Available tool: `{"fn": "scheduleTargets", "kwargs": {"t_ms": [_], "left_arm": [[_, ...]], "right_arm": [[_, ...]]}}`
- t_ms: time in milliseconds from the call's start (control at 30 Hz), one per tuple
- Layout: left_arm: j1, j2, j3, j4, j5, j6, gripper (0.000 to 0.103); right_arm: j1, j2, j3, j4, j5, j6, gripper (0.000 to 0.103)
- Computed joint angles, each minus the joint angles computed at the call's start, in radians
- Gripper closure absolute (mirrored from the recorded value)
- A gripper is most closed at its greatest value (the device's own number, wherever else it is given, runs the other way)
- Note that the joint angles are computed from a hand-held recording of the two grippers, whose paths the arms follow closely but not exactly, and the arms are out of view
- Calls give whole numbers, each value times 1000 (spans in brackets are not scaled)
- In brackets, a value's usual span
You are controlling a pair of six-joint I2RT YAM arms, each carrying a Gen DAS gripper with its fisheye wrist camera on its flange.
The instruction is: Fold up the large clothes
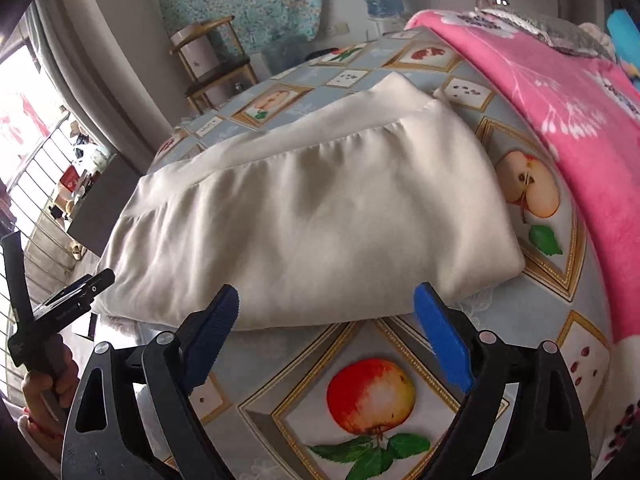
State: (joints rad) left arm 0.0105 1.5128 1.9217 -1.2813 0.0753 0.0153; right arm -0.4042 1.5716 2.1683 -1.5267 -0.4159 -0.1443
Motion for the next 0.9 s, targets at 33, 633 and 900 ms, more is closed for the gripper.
{"fn": "scheduleTargets", "kwargs": {"t_ms": [33, 633, 900], "left_arm": [[-4, -13, 15, -12, 8, 11, 26], [-164, -185, 290, -245, 154, -61, 5], [-277, -210, 275, -235, -23, -118, 5]], "right_arm": [[0, -20, -1, -5, -7, -6, 13], [37, -214, 116, -26, 155, 48, 7], [35, -238, 113, -40, 183, 44, 7]]}}
